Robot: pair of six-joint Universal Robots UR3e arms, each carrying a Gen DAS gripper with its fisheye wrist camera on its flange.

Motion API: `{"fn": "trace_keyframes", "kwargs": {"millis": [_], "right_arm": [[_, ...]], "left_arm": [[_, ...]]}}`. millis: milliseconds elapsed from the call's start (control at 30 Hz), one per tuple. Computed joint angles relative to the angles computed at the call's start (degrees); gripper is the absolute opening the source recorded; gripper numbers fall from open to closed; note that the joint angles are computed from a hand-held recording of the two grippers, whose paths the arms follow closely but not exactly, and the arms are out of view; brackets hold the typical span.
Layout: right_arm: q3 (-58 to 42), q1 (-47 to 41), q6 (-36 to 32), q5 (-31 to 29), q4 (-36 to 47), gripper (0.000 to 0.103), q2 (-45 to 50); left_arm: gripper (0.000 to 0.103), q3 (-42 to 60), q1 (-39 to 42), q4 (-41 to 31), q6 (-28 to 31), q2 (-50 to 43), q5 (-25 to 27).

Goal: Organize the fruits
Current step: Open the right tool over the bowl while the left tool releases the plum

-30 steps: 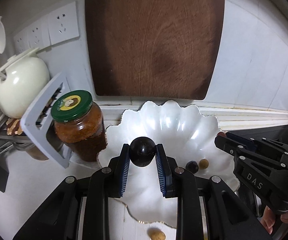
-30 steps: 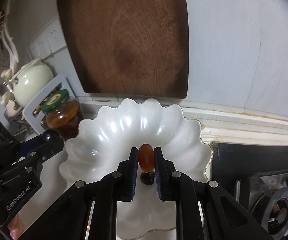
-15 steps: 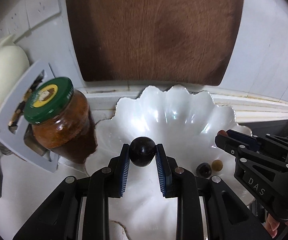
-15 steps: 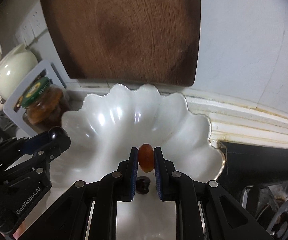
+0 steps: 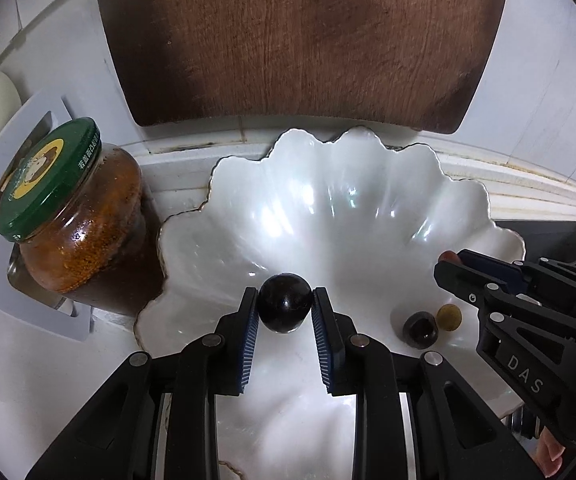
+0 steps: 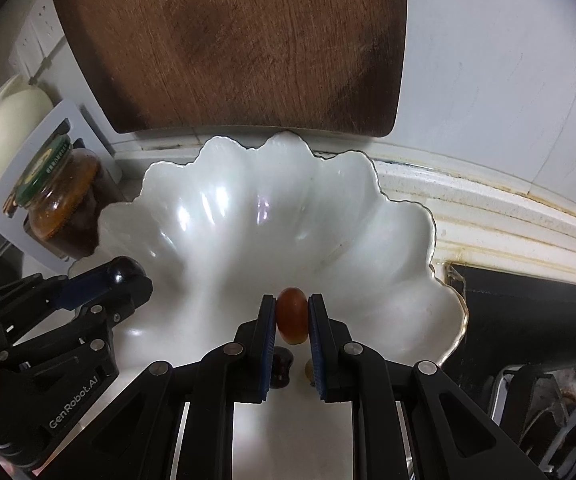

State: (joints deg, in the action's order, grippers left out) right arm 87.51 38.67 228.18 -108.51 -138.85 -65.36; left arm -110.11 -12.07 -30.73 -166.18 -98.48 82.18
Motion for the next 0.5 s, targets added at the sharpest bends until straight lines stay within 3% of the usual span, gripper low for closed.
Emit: {"fn": "trace_keyframes", "kwargs": {"millis": [33, 100, 200, 367, 500], "right_arm": [[-0.3, 0.0, -0.2, 0.0, 0.3, 0.018, 0.1], [-0.7, 0.1, -0.4, -0.3, 0.9, 0.022, 0.0], [-0.4, 0.5, 0.3, -1.3, 0.9, 0.037, -0.6], [0.5, 2.6, 1.7, -4.8, 2.0, 0.037, -2.7], [1.3, 5.1, 3.8, -8.0, 2.8, 0.047, -4.8]], "left_arm": [[0.039, 0.1, -0.2, -0.1, 0.0, 0.0, 0.3], [0.046, -0.5, -0.3, 0.7, 0.0, 0.8, 0.7], [0.053, -1.0, -0.6, 1.0, 0.0, 2.2, 2.4], [0.061, -3.5, 0.3, 0.6, 0.3, 7.2, 3.0], [0.069, -7.2, 1.3, 1.8, 0.9, 13.3, 3.0]]}}
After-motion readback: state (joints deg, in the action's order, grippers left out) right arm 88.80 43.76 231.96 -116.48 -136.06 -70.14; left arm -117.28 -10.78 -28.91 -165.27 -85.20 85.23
